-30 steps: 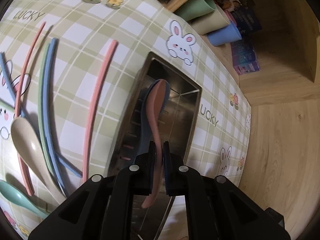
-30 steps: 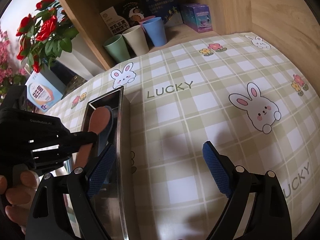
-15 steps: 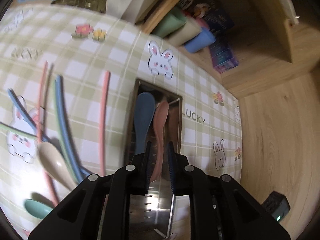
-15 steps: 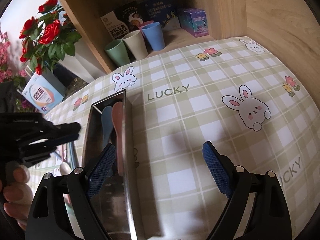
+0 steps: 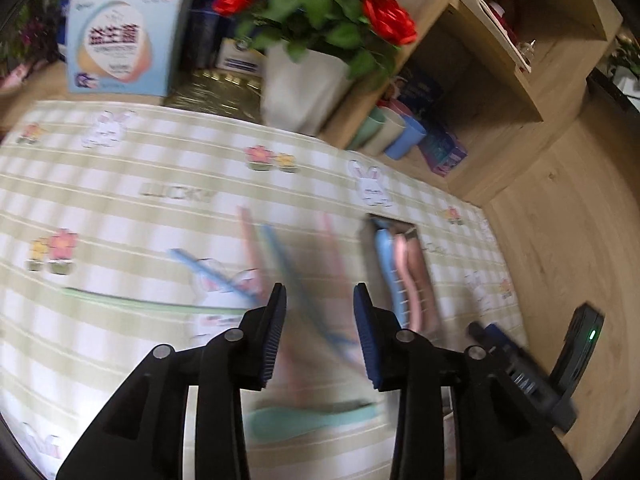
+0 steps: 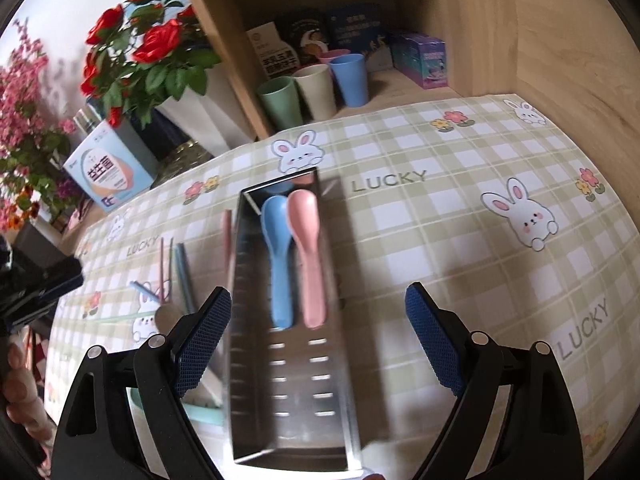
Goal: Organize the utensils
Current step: 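Withdraw the open left gripper from the tray back over the utensils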
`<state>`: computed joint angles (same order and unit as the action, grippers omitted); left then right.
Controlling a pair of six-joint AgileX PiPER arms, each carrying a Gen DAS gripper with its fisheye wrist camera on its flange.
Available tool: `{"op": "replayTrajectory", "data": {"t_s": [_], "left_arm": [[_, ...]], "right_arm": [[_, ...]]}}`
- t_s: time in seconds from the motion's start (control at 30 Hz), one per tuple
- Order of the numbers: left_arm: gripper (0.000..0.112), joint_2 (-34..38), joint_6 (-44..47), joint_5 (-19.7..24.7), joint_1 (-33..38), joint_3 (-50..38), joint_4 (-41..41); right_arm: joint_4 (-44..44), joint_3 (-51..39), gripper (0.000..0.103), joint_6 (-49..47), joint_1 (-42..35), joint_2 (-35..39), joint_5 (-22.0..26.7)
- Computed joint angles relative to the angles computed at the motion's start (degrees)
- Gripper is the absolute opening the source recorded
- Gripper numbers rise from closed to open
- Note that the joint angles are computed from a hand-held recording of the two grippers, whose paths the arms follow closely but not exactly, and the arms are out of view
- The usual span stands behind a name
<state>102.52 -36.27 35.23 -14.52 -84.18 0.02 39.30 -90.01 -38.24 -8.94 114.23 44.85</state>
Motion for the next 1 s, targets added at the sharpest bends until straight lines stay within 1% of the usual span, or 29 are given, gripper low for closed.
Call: {"op": "replayTrajectory", "data": {"t_s": [0.1,0.17,0.27,0.4,0.5,0.63,0.7,0.77,0.8,0.87,0.97,1.0], "left_arm": [[0.035,-3.5,0.6,-1.1,0.7,6.2,2.5],[0.035,-5.0,0.6,-1.8,0.6,10.1,4.7],[0.035,-5.0,0.0,-2.8,0.5,13.5,5.2],[0.035,-4.8,-1.5,-6.1,1.7,17.8,4.0],[0.035,-3.3,-0.8,-7.5,3.0,17.8,5.3],[0.035,-0.8,3.3,-7.2,5.0,14.8,4.8],[0.035,0.2,4.8,-6.2,5.9,13.0,4.7],[0.035,-0.2,7.8,-5.7,6.2,12.9,1.2],[0.035,-0.8,10.3,-6.2,6.0,13.6,-2.0],[0.035,-1.6,11.5,-7.1,4.5,15.3,-4.4],[0.035,-1.7,10.1,-8.9,1.2,17.9,-5.2],[0.035,-1.7,8.4,-9.4,0.4,18.6,-4.2]], "right_arm": [[1.5,2.4,0.087,-0.8,1.1,-0.9,-0.3],[1.9,4.7,0.087,-1.2,1.8,-2.1,-1.7],[1.7,7.3,0.087,-1.3,3.0,-3.6,-3.4],[0.2,8.8,0.087,-0.7,4.1,-4.3,-3.8],[-0.5,8.9,0.087,0.1,4.0,-4.4,-3.7],[-1.8,8.5,0.087,1.6,3.8,-4.2,-3.8],[-2.6,8.2,0.087,2.7,3.7,-4.1,-4.0],[-3.4,8.0,0.087,3.5,3.6,-3.9,-4.4],[-3.6,7.8,0.087,4.0,3.7,-3.8,-4.4],[-3.7,7.4,0.087,4.3,3.6,-3.4,-4.3],[-3.6,7.5,0.087,4.1,4.0,-3.5,-4.3],[-3.5,7.7,0.087,3.7,4.1,-3.6,-4.2]]}}
